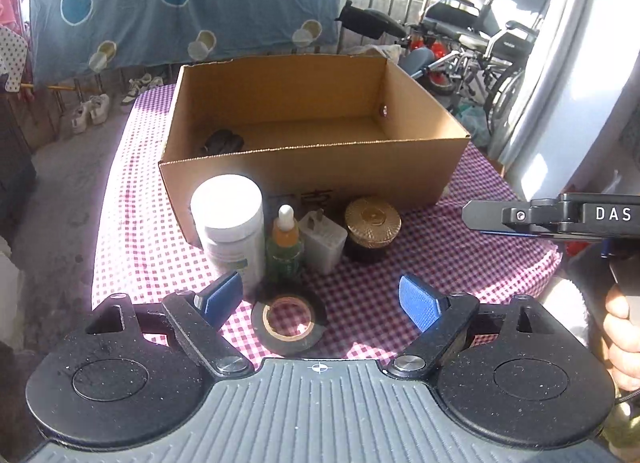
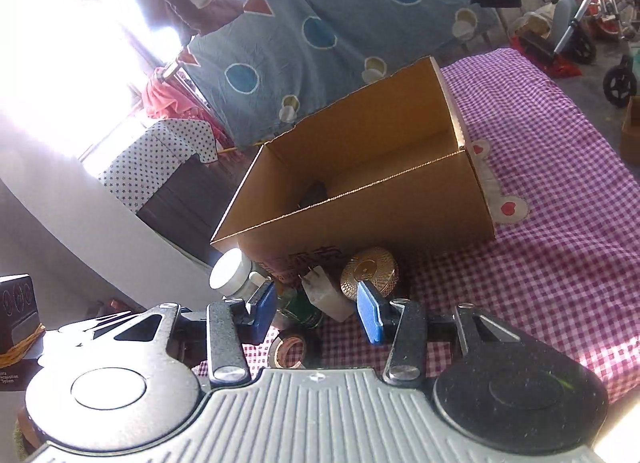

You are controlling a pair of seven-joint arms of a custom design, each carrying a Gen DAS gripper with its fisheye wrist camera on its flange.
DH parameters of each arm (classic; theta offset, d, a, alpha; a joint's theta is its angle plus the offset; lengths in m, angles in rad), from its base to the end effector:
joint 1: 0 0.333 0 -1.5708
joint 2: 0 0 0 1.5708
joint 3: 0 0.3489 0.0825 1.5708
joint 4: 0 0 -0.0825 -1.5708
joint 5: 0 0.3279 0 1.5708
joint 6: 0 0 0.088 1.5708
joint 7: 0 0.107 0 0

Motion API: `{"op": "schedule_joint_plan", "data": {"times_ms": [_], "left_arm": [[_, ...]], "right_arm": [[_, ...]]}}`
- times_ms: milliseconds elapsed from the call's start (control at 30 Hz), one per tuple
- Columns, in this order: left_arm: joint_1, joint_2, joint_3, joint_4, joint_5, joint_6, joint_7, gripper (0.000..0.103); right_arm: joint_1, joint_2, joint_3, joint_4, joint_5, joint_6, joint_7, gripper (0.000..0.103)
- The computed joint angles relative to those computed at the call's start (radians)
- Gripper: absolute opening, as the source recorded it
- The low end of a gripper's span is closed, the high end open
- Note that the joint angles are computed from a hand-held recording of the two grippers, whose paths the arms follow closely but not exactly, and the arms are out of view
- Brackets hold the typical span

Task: Organize rigid objects
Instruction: 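Move the right gripper back to the black tape roll, then close the right gripper on the rim of the black tape roll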

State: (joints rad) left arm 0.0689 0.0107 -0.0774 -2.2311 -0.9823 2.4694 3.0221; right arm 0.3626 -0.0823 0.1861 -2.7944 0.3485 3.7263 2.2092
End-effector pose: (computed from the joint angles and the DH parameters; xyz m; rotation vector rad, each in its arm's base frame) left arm 0.5036 -0.0023 0.4566 -1.1419 2.5630 -1.0172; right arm 0.3602 0.1688 0.4387 -1.1190 1.8407 -0.2730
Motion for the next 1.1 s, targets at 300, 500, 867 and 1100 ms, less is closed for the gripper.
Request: {"op": "schedule_joint_plan", "data": {"times_ms": [300, 500, 867, 1100], "left_arm": [[-0.022, 0.053, -0.025, -0.070, 0.065, 0.178, 0.019, 0.086], [-0.018, 0.114, -0.051, -0.061, 0.011, 0.250, 0.102, 0.082], [0.012, 0.168, -0.081, -0.016, 0.047, 0.235, 0.085, 0.068], [0.001, 0.154, -0.088, -0.037, 0.019, 0.239, 0.098, 0.064]], "right_arm": [[0.029, 0.094, -0.038, 0.075, -0.141, -0.058, 0.056, 0.047], [0.060, 0.188, -0.067, 0.191, -0.195, -0.149, 0.034, 0.044], [0.117, 0.308, -0.148, 0.351, -0.283, -0.313, 0.033, 0.026], [0.178, 0.316, -0.216, 0.346, -0.317, -0.325, 0.074, 0.020]]}}
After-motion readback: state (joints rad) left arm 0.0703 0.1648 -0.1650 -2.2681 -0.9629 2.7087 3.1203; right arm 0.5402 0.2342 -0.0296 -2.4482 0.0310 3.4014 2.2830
